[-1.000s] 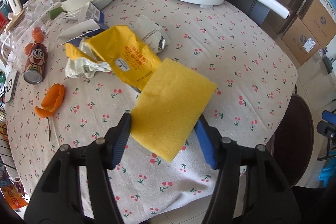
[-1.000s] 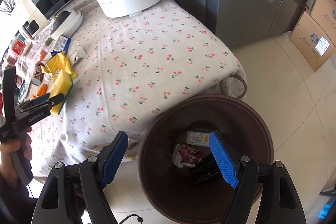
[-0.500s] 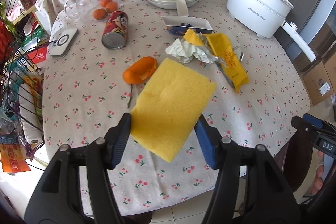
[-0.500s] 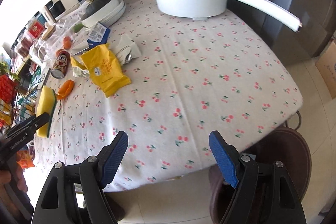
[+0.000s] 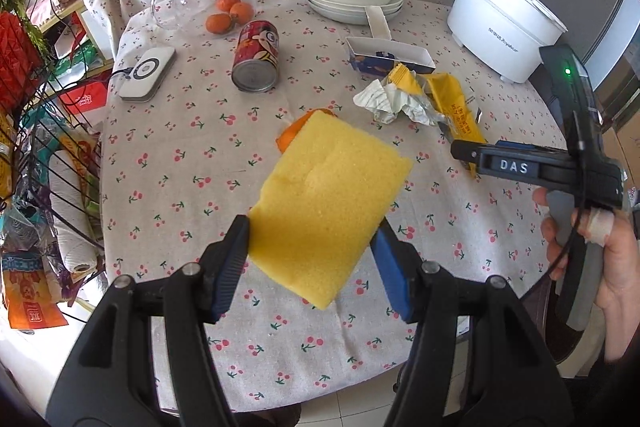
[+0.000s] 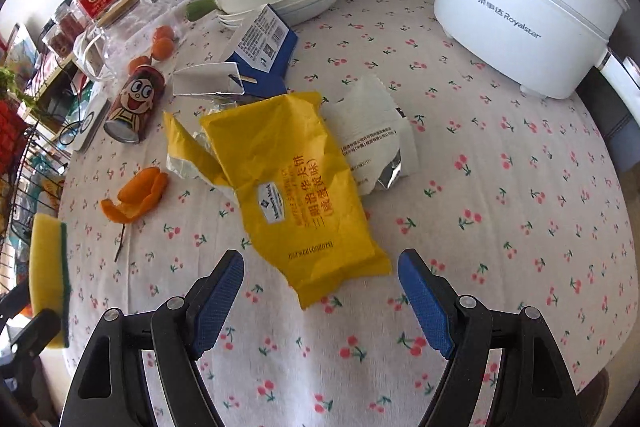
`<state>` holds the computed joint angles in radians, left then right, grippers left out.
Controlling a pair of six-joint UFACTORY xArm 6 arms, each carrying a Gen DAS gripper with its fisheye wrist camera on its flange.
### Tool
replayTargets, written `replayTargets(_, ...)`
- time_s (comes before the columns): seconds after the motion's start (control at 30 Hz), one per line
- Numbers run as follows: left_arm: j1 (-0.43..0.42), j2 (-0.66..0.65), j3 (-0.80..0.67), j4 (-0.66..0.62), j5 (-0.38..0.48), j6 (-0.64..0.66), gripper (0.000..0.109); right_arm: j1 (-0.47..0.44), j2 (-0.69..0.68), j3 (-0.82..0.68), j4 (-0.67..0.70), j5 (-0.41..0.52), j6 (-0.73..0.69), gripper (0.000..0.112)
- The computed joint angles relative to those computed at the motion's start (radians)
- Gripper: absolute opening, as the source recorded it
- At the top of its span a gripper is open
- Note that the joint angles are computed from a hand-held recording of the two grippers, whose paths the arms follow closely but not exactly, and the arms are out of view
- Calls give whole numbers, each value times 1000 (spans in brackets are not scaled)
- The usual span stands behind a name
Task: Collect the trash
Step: 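Grasp the yellow snack wrapper with the right tool while the left holds the sponge, then carry the sponge and wrapper over the brown bin and open both tools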
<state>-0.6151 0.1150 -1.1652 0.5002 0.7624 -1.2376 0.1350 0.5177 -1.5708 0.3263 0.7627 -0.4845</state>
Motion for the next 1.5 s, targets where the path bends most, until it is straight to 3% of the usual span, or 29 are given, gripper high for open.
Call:
replayTargets(0.17, 8, -6, 9, -9, -9, 2, 62, 8, 80, -85, -9, 20, 48, 81)
replayTargets(0.23, 9, -6, 8, -9, -12, 3, 62, 16, 79, -69, -14, -19, 44, 79)
replayTargets(0.4, 1, 4, -8, -4, -10, 5, 62, 26, 46, -28, -9, -38, 0, 50)
replayTargets(0.5, -10, 12, -22, 3, -2, 6, 62, 15, 4, 16, 40, -49, -55, 45)
replayTargets(0.73, -25, 27, -42, -7, -5, 18, 62, -31, -122, 149, 84, -82, -165, 42)
replayTargets(1.03, -63, 82, -117, -1, 19, 48, 62, -144, -307, 310, 153, -44, -288, 41)
replayTargets(1.5, -123, 194, -252, -29, 46, 106, 62, -366, -425, 395, 191, 142, -282, 41)
